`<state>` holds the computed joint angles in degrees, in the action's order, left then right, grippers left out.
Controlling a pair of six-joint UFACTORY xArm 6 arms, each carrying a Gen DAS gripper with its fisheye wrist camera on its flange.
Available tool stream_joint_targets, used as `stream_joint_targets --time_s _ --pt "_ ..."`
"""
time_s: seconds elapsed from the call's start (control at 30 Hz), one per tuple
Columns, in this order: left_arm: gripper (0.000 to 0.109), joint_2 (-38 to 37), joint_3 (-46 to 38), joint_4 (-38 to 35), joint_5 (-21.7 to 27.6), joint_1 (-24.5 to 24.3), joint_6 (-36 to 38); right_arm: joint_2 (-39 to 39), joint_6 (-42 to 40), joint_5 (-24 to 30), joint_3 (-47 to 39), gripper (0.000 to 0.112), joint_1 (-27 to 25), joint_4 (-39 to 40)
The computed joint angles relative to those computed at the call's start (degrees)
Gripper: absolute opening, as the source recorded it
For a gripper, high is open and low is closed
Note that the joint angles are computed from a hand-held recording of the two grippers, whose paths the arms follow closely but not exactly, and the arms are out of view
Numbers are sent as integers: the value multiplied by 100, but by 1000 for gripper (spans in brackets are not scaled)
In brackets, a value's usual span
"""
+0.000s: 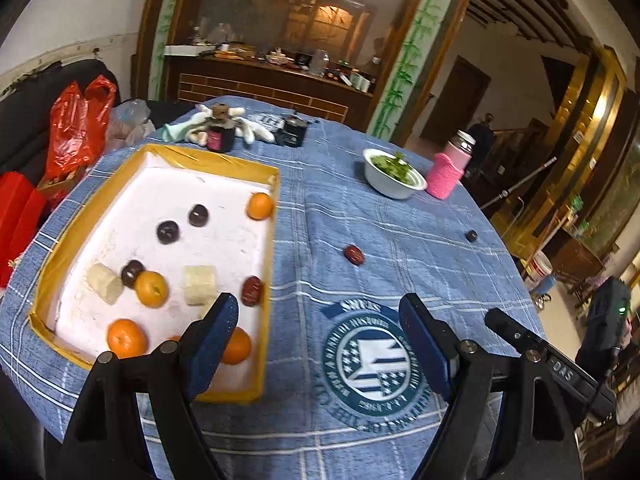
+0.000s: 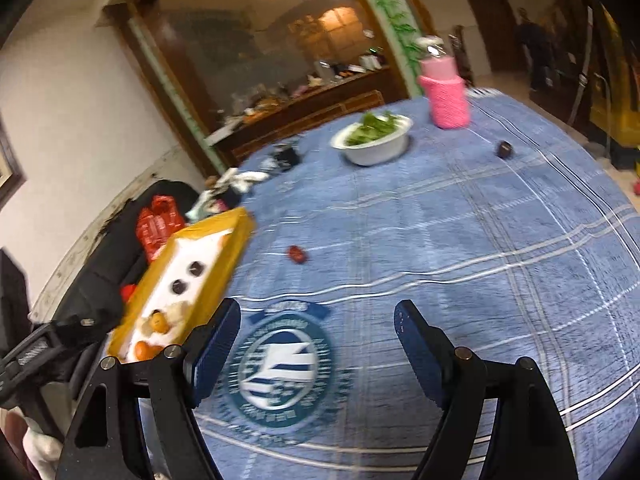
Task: Organize fruits
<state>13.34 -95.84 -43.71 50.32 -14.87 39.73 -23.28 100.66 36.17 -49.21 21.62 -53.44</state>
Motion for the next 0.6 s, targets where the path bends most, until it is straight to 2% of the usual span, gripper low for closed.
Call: stream_joint_targets --time_s 0.17,0.33,0.43,0.53,0.6 --pt "83 296 -273 -9 29 3 45 17 -793 -358 187 84 -563 883" --pt "83 548 -492 114 225 -88 35 577 -2621 -1026 -172 83 -1120 2389" --pt "83 619 -570 145 338 -166 108 589 -2884 -807 -310 83 -1510 2361" --pt "83 666 -584 99 397 -307 389 390 -3185 -485 -242 80 -2122 2276" --pt "83 752 -638 148 401 -421 473 281 -3647 -392 -164 68 -2671 2543"
